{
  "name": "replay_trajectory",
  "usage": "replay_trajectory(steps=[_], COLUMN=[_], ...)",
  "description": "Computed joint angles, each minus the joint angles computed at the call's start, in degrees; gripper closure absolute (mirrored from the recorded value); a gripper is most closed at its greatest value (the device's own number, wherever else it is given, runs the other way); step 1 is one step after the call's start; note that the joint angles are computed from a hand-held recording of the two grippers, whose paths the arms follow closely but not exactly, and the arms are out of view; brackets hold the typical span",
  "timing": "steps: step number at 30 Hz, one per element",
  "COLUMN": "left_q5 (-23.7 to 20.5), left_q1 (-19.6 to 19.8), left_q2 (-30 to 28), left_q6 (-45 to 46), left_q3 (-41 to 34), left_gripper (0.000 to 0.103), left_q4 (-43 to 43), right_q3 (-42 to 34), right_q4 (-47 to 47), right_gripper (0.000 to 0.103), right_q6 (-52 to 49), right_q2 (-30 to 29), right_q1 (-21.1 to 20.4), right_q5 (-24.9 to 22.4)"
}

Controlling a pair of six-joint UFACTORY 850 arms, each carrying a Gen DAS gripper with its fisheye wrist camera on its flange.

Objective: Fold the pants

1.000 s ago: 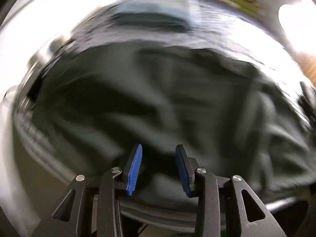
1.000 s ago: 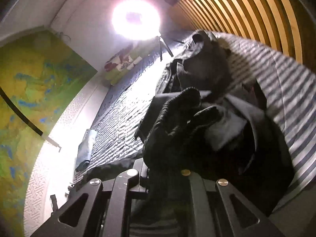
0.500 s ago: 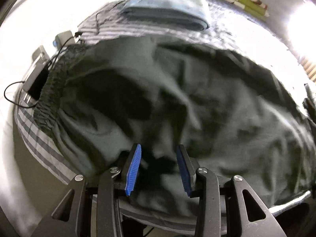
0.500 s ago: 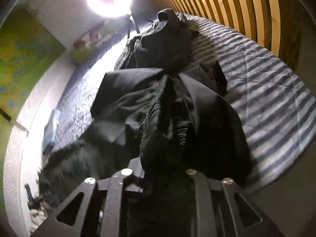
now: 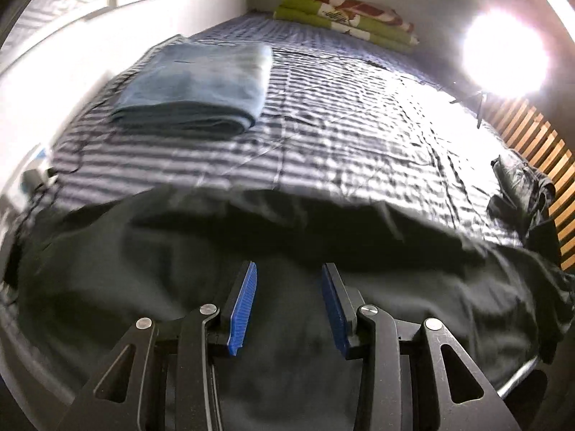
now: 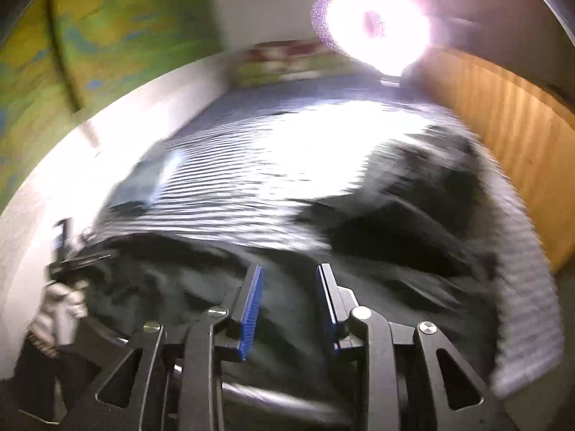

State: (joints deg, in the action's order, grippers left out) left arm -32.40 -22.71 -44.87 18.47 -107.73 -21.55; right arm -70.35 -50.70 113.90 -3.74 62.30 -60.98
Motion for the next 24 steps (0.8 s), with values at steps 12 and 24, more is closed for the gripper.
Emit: replay_trajectory(steps=[12, 24], left_q5=[-4.89, -3.66], left_q1=[3.55, 4.17], left_q2=[-11.24, -10.42], left_q6=[2.44, 20.23], left_q3=[-11.64, -13.72], left_gripper=[0.061, 0.058], left_q4=[-7.06, -26.51], right_q3=[-38.86, -50.92], right_q4=[47.17, 59.4], right_gripper=[0.073, 0.097], right_q6=[-69.54, -92.96], right_q2=[-38.24, -48.67], right_q1=[-21.83, -20.54], right_q5=[33.08, 29.78])
